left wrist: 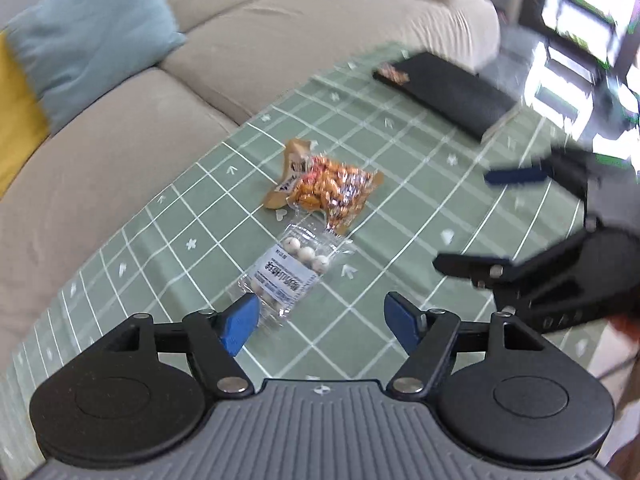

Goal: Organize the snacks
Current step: 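Lower the left tool onto the quail-egg pack while the right tool reaches the spicy peanut bag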

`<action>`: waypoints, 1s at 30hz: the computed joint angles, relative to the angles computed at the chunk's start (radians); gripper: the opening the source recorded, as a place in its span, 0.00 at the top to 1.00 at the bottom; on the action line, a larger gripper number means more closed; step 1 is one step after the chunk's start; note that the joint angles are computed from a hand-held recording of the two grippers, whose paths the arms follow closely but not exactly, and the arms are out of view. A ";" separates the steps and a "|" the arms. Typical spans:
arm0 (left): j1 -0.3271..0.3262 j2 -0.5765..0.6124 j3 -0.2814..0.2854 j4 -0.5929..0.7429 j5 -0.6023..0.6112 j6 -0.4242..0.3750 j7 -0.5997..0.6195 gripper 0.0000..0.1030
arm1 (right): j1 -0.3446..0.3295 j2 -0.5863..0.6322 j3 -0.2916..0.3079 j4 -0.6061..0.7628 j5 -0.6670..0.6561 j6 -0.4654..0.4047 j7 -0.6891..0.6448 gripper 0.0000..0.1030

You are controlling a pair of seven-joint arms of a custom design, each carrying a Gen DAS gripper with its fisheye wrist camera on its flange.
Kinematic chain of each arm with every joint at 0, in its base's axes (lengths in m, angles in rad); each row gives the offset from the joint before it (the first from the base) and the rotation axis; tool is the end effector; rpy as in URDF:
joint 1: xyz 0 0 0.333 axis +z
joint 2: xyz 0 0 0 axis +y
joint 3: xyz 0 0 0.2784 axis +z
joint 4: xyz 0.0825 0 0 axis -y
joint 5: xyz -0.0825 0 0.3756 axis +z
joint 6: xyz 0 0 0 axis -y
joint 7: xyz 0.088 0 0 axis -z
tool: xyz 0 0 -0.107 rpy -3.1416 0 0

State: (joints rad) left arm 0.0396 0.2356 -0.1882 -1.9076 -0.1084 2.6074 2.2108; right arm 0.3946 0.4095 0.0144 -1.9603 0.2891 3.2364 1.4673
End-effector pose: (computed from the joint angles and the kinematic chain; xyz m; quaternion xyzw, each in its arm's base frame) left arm 0.6261 -0.0854 0.3963 -0.4128 0.8792 -0.1686 0.1681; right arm 0.6015 0.2295 0.3387 -0.7056 0.5720 -0.2050 0.3645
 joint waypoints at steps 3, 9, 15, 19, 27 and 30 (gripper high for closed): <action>-0.026 0.071 0.018 0.083 0.099 -0.039 -0.027 0.19 | -0.016 0.079 -0.002 0.103 -0.025 -0.031 -0.026 0.05; -0.043 0.213 0.031 0.242 0.203 -0.114 -0.068 0.18 | -0.014 0.268 -0.036 0.369 -0.074 -0.118 -0.054 0.05; -0.038 0.311 0.024 0.351 0.230 -0.175 -0.067 0.18 | -0.051 0.444 0.003 0.649 -0.094 -0.238 -0.097 0.04; -0.032 0.338 0.024 0.370 0.243 -0.158 -0.084 0.18 | -0.017 0.572 -0.056 0.867 -0.147 -0.381 -0.050 0.04; -0.013 0.382 0.004 0.415 0.236 -0.158 -0.027 0.17 | -0.051 0.727 -0.014 1.116 -0.178 -0.504 -0.030 0.18; -0.015 0.405 0.001 0.447 0.233 -0.179 -0.004 0.17 | -0.061 0.723 0.001 1.095 -0.165 -0.495 -0.041 0.26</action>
